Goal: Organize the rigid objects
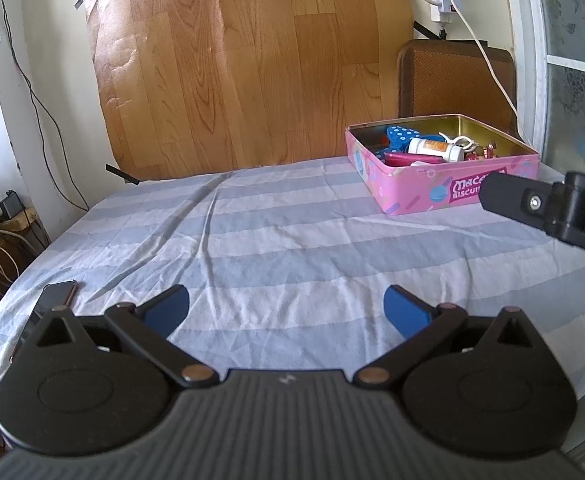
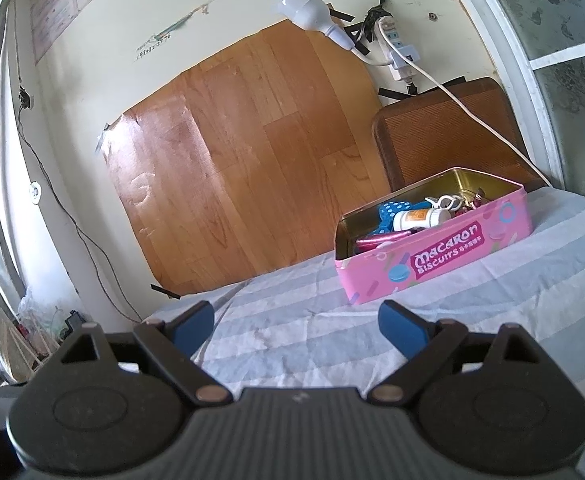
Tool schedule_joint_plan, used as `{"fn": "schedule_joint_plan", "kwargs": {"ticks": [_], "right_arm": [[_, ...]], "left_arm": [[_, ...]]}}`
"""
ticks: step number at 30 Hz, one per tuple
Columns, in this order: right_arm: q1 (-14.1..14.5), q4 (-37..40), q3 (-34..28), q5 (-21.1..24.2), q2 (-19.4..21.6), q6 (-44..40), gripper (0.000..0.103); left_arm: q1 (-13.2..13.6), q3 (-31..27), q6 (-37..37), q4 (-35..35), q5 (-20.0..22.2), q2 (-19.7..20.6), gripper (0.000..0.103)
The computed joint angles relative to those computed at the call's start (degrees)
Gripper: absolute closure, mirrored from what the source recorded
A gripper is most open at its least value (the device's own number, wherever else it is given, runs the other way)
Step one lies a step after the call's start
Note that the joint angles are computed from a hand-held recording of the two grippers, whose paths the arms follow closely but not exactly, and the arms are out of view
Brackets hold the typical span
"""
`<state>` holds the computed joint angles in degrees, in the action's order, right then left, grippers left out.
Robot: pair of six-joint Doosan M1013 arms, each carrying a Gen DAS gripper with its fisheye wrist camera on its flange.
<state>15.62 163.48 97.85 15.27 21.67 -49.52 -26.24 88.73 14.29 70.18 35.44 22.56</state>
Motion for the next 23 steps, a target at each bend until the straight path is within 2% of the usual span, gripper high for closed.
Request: {"fn": "schedule_joint_plan", "kwargs": {"ticks": [12,16,19,23], "right_arm": [[-0.5,-2.4,-0.5,-0.5,0.5,2.4,0.01],[-0.6,-5.0,-1.0,-1.2,1.0,5.0,0.01],[-0.7,-7.6,-1.3,-1.2,1.3,6.8,0.012],[-0.7,-7.3,-1.7,-1.0,1.7,5.2,0.012]], "left_arm": [[0.1,-0.6,2.2,-2.1,0.1,0.7,0.0],[0.4,-0.9,4.6,-4.4,-1.2,0.9,0.0],[0.6,-0.2,2.6,-3.1,-3.0,0.6,0.0],[1.4,-0.7,5.6,-7.5,-5.0,0.8,0.0]]}}
